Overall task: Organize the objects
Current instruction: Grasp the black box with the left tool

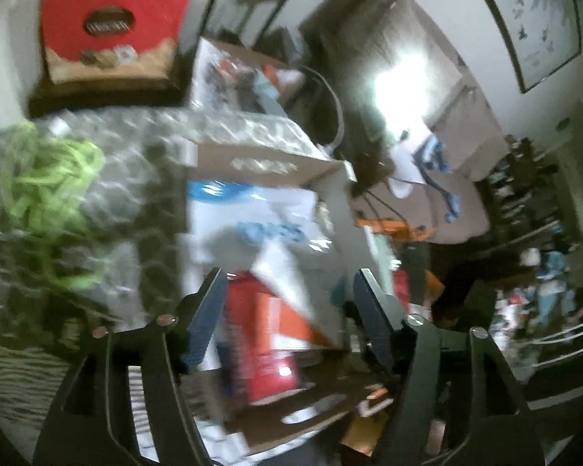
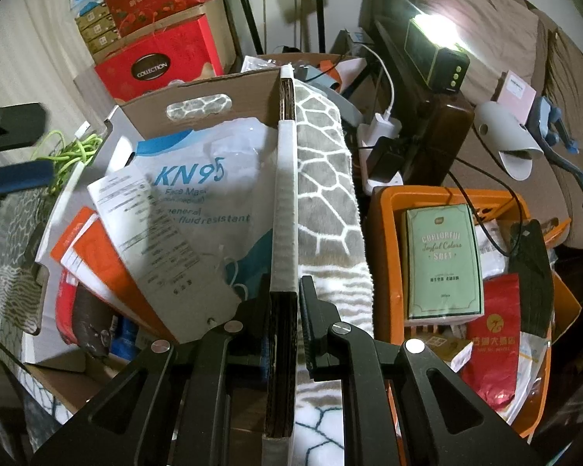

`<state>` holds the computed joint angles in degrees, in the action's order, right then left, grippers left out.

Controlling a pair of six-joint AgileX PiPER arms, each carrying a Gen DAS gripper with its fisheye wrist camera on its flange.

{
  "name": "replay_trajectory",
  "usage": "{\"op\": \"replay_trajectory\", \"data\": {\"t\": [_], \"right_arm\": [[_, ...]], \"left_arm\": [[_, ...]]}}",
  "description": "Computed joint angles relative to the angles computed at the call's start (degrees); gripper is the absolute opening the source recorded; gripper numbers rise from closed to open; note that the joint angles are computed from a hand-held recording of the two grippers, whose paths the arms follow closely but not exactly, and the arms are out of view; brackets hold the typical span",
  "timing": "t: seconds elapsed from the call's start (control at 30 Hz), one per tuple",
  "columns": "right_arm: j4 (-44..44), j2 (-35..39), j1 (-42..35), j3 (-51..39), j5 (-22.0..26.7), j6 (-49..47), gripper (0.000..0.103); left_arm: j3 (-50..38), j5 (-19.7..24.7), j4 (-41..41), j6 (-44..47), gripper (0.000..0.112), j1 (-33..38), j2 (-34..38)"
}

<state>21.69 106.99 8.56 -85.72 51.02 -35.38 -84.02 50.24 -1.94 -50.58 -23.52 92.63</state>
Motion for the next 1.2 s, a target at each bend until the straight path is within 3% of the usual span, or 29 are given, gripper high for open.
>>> {"op": "replay_trajectory", "data": {"t": [0.27,0.47,0.57,0.83,1.2], "right_arm": [[0.1,0.0,0.0,0.1,-0.1,-0.2,0.012],[0.1,0.0,0.0,0.1,-0.1,-0.1,0.012],[0.0,0.0,0.0,0.1,-0.1,-0.1,0.012],[0.1,0.0,-0.1,0.2,-0.1,-0.2,0.012],[0.0,-0.1,-0.1,0.2,-0.2,-0.2,0.013]], "left_arm": [[8.2,7.4,11.5,-6.0,0.070,-0.7,-8.6],[17.3,8.6,12.6,-6.2,0.074,2.2,-15.4],[20.6,9.2,12.4,-5.7,0.082,3.5,-17.3],[27.6,3.1,6.1,-2.3,0.084,6.8,-17.2],[26.1,2.0,6.2,0.4,0.084,4.2,-10.1]]}}
